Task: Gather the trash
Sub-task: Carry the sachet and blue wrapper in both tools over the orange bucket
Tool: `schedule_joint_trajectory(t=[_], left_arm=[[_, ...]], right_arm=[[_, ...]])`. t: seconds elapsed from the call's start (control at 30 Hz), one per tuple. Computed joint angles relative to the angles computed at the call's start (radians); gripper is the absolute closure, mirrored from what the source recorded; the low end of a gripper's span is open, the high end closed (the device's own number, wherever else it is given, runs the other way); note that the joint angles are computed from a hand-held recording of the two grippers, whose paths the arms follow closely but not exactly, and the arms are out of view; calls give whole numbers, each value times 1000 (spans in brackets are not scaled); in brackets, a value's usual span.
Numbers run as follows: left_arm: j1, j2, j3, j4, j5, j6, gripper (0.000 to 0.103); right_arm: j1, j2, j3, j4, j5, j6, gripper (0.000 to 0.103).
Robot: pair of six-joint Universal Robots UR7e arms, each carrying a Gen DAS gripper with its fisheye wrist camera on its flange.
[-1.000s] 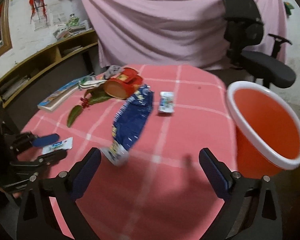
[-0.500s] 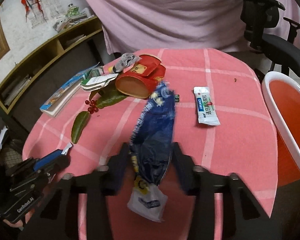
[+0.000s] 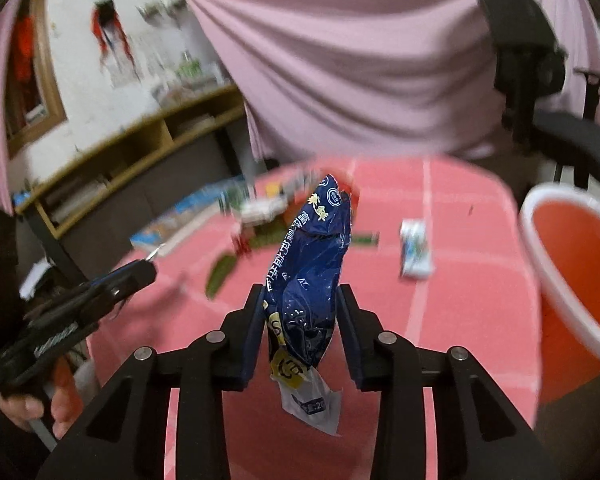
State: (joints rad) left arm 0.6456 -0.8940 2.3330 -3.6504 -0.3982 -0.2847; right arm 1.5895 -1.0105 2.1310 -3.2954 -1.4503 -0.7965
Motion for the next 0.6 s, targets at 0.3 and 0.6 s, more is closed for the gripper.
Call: schedule_joint_trajectory(t=[0.3, 0.6], left_arm=[[5, 164, -319, -150, -134, 382, 88], [71, 311, -580, 77, -353, 412, 88]], right_arm=[[-96, -58, 16, -314, 173, 34, 70], [-189, -43, -75, -421, 122, 175, 70]])
